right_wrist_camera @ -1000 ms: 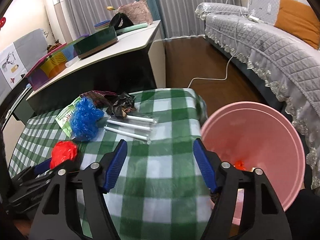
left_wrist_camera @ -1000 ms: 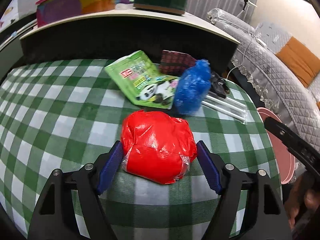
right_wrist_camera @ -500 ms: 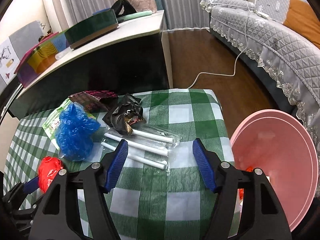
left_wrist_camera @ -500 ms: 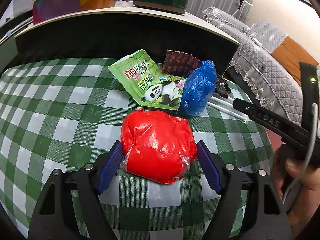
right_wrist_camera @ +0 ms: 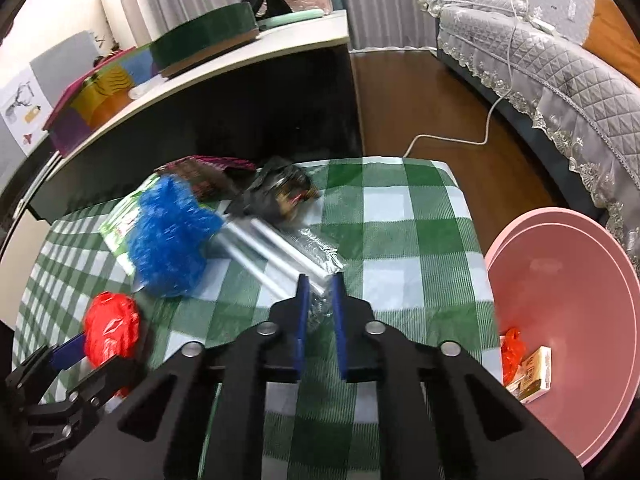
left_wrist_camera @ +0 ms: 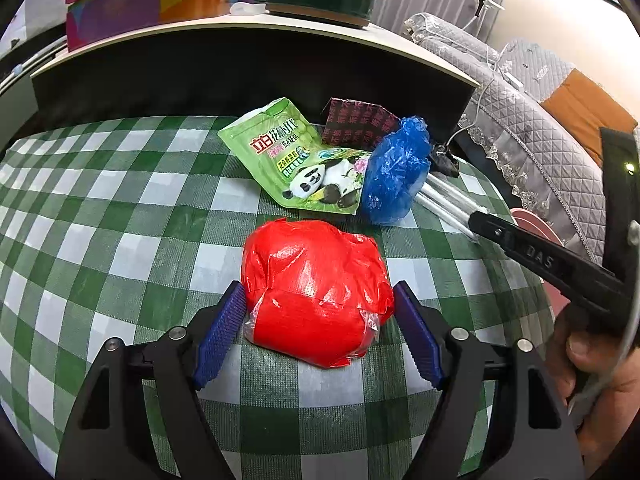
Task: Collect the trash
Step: 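Grasp the red plastic bag with the left tool while the right tool grasps the clear straws, then carry the red bag and straws over the pink bucket and open both tools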
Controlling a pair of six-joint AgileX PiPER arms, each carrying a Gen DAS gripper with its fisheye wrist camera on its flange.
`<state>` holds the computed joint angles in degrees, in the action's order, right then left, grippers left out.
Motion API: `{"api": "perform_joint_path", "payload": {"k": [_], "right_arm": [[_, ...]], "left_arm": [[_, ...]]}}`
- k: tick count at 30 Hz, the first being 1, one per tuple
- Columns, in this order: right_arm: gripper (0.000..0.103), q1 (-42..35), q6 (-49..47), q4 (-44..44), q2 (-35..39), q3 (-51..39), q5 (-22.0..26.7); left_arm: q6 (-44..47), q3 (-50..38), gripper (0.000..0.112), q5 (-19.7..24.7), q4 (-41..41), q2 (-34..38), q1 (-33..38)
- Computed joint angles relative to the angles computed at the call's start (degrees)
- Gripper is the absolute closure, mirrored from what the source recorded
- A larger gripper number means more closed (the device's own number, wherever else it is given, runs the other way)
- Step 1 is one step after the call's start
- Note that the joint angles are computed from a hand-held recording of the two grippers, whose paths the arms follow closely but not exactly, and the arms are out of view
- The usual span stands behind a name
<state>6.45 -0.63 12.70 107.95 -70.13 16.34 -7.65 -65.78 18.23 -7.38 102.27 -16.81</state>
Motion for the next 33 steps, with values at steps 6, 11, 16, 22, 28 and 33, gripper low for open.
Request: {"api": "perform_joint_path", "payload": {"k": [6, 11, 16, 22, 28, 33], "right_arm": [[0.097, 0.48, -4.45, 4.24, -4.48, 5.63, -2.54], [0.097, 0.26, -2.93, 2.39, -10.10, 11.02, -4.09], [0.097, -0.45, 0.75, -1.75, -16.15, 15.70, -4.46], [0.097, -1.21, -0.65, -1.39, -22.02, 19.39, -3.96], [0.098, -2.67, -5.81, 2.64, -27.33, 22.77, -3.37], [0.098, -3.85, -7.80, 3.83, -31.20, 24.70, -2.63]], "left_arm": [[-1.90, 1.97, 0.040, -1.08, 1.68, -1.38, -0.31], [-8.08, 3.67, 0.040, -1.83, 7.71, -2.94, -1.03], [-16.61, 5.30, 0.040, -2.35, 16.20, -5.30, -2.91], [-23.73, 6.98, 0.040, -2.54, 23.28, -8.22, -5.35], [-31.56, 8.23, 0.040, -2.03, 30.75, -11.06, -7.57], [-36.58, 9.08, 0.040, -1.37, 35.90, -12.99, -9.34]]}}
